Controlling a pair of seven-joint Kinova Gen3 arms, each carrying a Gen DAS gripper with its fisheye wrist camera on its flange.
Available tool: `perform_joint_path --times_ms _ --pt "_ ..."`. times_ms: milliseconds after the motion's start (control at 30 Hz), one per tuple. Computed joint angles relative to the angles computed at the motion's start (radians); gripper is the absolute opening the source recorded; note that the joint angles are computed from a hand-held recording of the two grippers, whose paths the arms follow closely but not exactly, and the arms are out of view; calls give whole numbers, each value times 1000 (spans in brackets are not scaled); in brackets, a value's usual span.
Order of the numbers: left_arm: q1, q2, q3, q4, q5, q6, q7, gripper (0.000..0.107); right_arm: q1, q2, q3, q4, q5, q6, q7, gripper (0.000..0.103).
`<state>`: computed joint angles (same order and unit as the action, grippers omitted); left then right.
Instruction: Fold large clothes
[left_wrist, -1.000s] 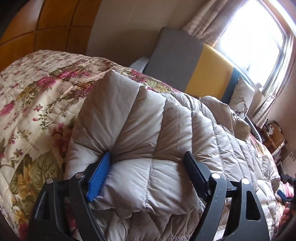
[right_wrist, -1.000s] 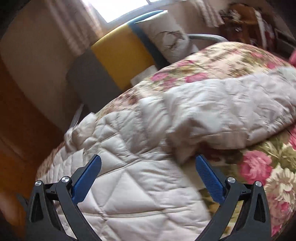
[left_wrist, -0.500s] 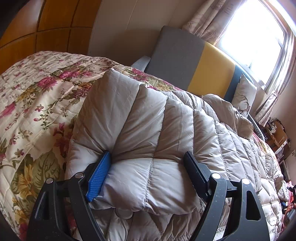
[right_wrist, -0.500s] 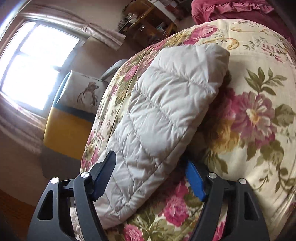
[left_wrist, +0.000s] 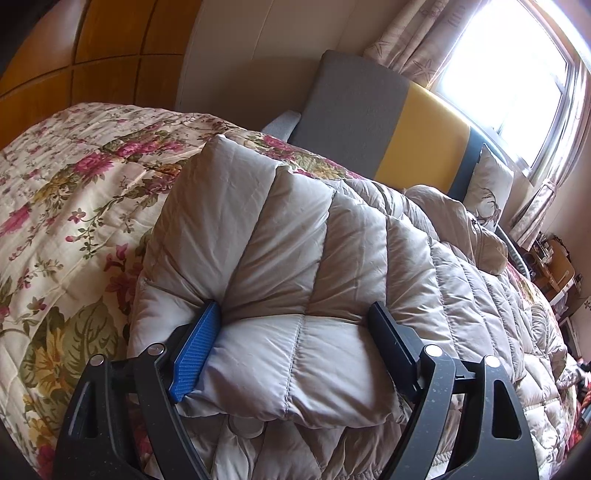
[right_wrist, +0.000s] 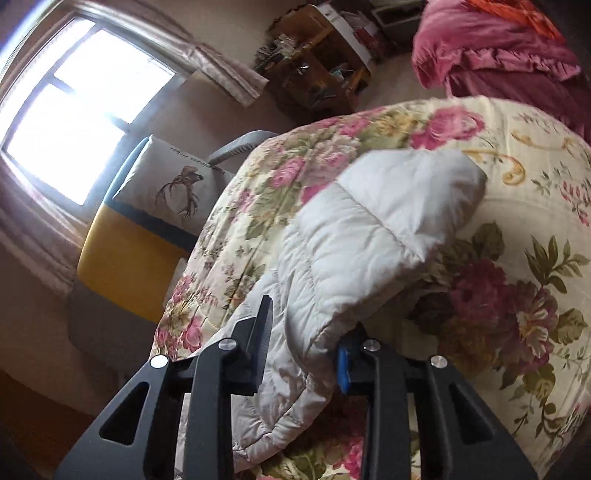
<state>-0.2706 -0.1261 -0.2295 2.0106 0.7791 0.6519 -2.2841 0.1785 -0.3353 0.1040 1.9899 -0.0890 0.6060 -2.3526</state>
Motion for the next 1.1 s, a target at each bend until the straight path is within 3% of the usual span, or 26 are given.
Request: perform_joint_path --times_ms 133,367,533,667,700,767,800,833,967,1100 --pt "0 1 -3 2 10 1 -10 81 0 15 -185 -78 163 14 -63 28" --pt "-5 1 -7 9 36 6 -31 81 -95 107 -499 -187 447 -24 -130 27" --pt "-7 1 -5 8 34 6 -30 81 -220 216 -635 -215 632 -35 -203 27" --pt "-8 1 -4 8 34 5 -30 81 -317 327 -657 -233 671 5 -161 28" --pt "-8 1 -3 8 32 4 -28 81 -318 348 -669 -240 650 32 -120 30" --pt "-8 1 -3 8 27 3 -26 81 -265 398 -725 -271 574 71 -39 47" --pt "-7 2 -2 6 23 5 -23 82 -222 408 -759 -273 534 73 1 65" --pt "-7 2 1 3 14 5 -16 83 -186 399 -775 -261 493 60 28 76" --pt "-13 2 48 -29 -97 7 89 85 -114 287 -776 -155 457 -41 -13 95" --pt "6 -14 44 -103 -206 106 182 86 71 182 -941 -100 542 7 -176 99"
